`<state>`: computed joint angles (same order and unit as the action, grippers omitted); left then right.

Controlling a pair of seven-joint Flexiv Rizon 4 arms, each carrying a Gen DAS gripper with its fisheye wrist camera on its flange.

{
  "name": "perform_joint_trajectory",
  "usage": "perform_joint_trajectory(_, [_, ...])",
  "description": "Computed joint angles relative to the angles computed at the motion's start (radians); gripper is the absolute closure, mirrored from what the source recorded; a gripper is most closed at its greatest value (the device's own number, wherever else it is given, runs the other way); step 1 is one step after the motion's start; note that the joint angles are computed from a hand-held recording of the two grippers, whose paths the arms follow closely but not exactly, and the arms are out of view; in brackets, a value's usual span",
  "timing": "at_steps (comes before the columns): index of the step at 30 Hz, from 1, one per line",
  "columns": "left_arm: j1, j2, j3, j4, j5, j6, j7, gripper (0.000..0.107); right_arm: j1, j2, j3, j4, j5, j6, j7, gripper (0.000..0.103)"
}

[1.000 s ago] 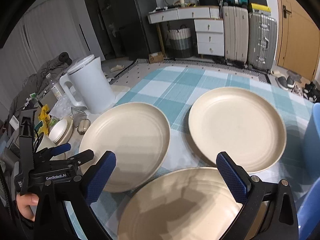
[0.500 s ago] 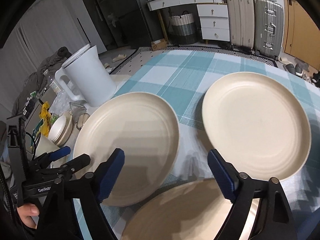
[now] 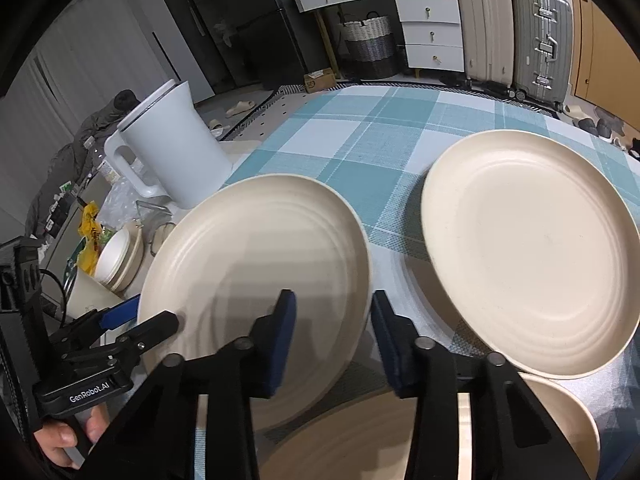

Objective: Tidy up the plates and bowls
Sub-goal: 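Close the right gripper on the cream plate rim and tilt it up, then carry the tilted cream plate with the right gripper toward the other cream plate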

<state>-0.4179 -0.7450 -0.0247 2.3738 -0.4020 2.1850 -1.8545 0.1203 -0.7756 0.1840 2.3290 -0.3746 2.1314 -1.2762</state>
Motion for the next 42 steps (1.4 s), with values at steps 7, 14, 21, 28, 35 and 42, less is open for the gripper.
perform_joint_trajectory(7, [0.022, -0.006, -0.009, 0.005, 0.025, 0.021, -0.016, 0.07, 0.034, -0.003, -0.028, 0.0, 0.05, 0.017, -0.008, 0.086])
perform_joint_trajectory(14, [0.034, -0.013, -0.017, 0.001, 0.055, 0.028, -0.019, 0.086, 0.086, 0.004, -0.055, 0.007, 0.111, 0.026, -0.041, 0.089])
perform_joint_trajectory(21, [0.02, -0.013, -0.012, 0.004, 0.043, 0.043, -0.021, 0.086, 0.094, 0.01, -0.055, 0.013, 0.129, 0.036, -0.063, 0.089])
perform_joint_trajectory(28, [-0.01, 0.005, -0.001, 0.018, 0.011, 0.065, -0.001, 0.086, 0.119, 0.027, -0.064, 0.032, 0.168, 0.05, -0.082, 0.089])
perform_joint_trajectory(35, [-0.038, 0.035, -0.003, 0.035, -0.016, 0.093, 0.023, 0.086, 0.131, 0.068, -0.07, 0.072, 0.208, 0.078, -0.096, 0.089])
perform_joint_trajectory(42, [-0.062, 0.064, -0.011, 0.046, -0.035, 0.109, 0.046, 0.086, 0.153, 0.115, -0.08, 0.123, 0.26, 0.116, -0.112, 0.089])
